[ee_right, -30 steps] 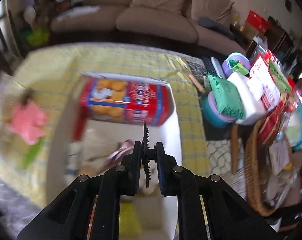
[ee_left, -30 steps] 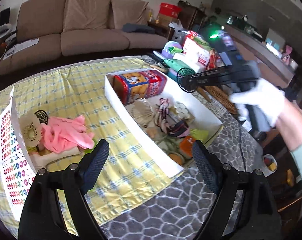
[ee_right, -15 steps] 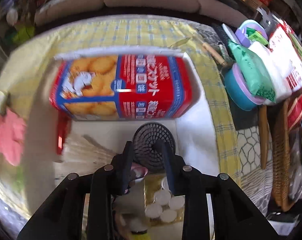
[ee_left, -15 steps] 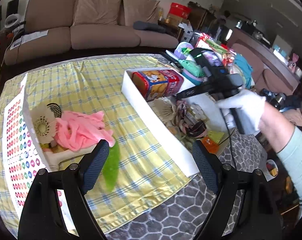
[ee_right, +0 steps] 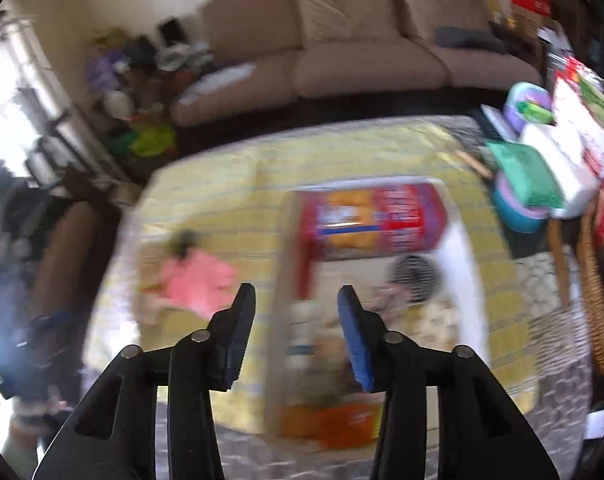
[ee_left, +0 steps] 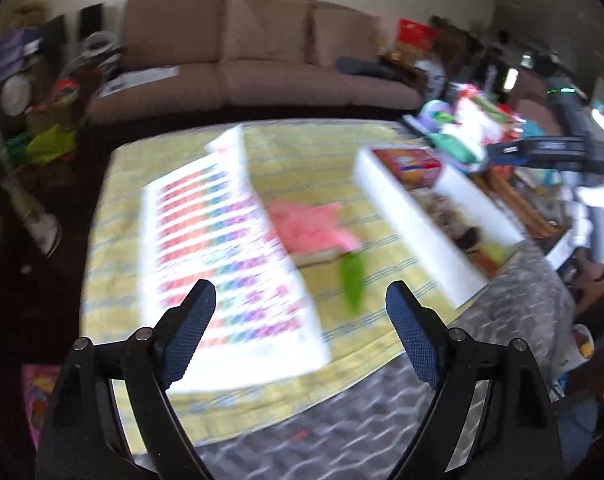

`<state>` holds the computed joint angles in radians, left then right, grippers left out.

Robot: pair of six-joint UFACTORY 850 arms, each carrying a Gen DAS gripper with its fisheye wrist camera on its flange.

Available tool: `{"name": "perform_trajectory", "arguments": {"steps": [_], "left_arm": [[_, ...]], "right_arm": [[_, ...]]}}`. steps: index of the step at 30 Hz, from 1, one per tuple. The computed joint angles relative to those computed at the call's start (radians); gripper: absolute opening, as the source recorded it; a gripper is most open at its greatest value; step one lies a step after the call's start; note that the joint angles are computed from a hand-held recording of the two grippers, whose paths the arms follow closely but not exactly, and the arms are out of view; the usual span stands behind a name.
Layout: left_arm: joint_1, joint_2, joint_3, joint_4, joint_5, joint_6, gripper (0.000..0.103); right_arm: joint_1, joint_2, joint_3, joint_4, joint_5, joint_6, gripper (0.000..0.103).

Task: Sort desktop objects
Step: 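Lower the strainer into the white box and open the right tool, then grasp the green leaf-shaped object with the right tool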

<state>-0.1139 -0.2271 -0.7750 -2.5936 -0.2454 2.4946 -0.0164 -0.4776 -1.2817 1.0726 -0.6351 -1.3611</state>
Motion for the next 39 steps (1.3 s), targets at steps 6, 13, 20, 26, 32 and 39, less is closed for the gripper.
{"name": "perform_trajectory", "arguments": {"steps": [6,13,20,26,32,39], "left_arm": [[0.082,-0.015,0.057,-0.091,-0.031,0.044,0.086],[0.175,-0.08,0.06,0.137,-0.138,-0.203,0.086],[0.227,-0.139,0.02,0.374,-0.22,-0.449,0.086],[0.231,-0.161,0.004,0.452,-0.237,-0.551,0.086],[0.265,-0.135,0.023,0.431,-0.273,-0.543,0.086],[0.323,-0.115,0.041,0.424,-0.303,-0.556,0.087]], "right_arm": [[0.093,0.065,0.135,0.124,-0.07,-0.096,0.048],[0.213,0.005,0.168,0.197,-0.063,-0.098,0.048],[0.296,-0.109,0.135,0.318,-0.069,-0.114,0.048],[0.315,-0.174,0.107,0.344,-0.097,-0.083,0.027],[0.298,-0.187,0.132,0.361,-0.245,-0.131,0.008],[0.245,-0.119,0.234,0.224,-0.384,-0.127,0.007]]}}
